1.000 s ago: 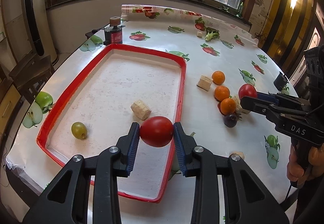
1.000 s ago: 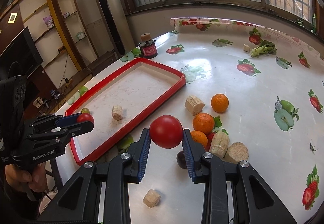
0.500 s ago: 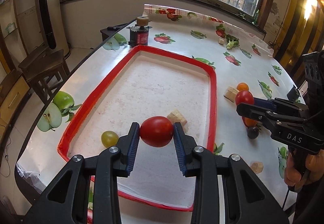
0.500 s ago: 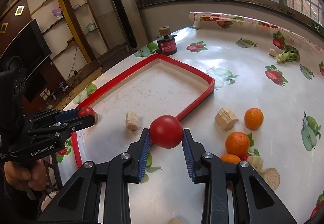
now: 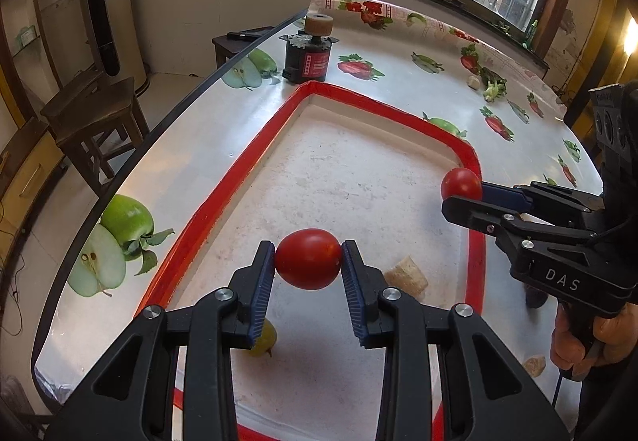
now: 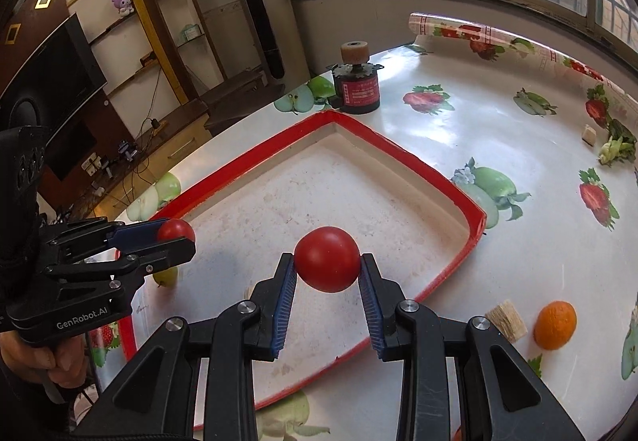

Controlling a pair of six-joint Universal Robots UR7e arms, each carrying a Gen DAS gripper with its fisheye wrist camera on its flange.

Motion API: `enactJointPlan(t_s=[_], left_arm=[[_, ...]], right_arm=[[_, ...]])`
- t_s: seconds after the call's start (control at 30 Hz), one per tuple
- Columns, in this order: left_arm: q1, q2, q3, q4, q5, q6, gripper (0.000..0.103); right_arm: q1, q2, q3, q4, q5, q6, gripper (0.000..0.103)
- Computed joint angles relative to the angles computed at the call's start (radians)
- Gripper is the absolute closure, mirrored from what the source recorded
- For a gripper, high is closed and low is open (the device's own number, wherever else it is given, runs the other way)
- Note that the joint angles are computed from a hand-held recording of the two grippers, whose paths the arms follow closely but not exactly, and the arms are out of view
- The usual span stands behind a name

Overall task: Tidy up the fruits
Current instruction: 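Carry both held tomatoes over the red tray, then open left tool to release its tomato while right tool releases its tomato in the tray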

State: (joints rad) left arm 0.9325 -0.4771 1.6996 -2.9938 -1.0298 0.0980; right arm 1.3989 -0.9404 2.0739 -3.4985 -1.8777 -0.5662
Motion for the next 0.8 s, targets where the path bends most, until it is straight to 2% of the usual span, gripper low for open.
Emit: enactJointPlan(t_s=[0.2,0.5,0.6,0.67,0.7,0.77,0.8], left_arm=[[0.019,0.032,-0.056,0.076,0.017,-0.021,0.072],[0.022,0.042,-0.065,0.098,0.035,-0.041,0.071],[0.014,0.044,-0.060,0.094,0.066,-0.050,0.071],[0.014,0.037,-0.053,0.095,0.054,-0.060,0.071],[0.013,0.032,-0.046,0.088,0.051,-0.064,0.069],[0.004,0.021,-0.028,0.059,0.054,-0.062,0.056],[-0.001,0.015,-0.019,0.044,0.054,-0.060,0.053]], right_arm=[[-0.015,0.039,-0.072,0.069,-0.027,-0.008,0.070],[-0.022,0.080,-0.118,0.097,-0.061,-0.027,0.068],[-0.021,0.074,-0.112,0.088,-0.059,-0.020,0.060],[-0.019,0.064,-0.101,0.079,-0.055,-0.016,0.055],[-0.018,0.057,-0.094,0.074,-0.052,-0.016,0.053],[-0.013,0.041,-0.074,0.058,-0.047,-0.021,0.053],[-0.010,0.031,-0.063,0.051,-0.046,-0.021,0.052]])
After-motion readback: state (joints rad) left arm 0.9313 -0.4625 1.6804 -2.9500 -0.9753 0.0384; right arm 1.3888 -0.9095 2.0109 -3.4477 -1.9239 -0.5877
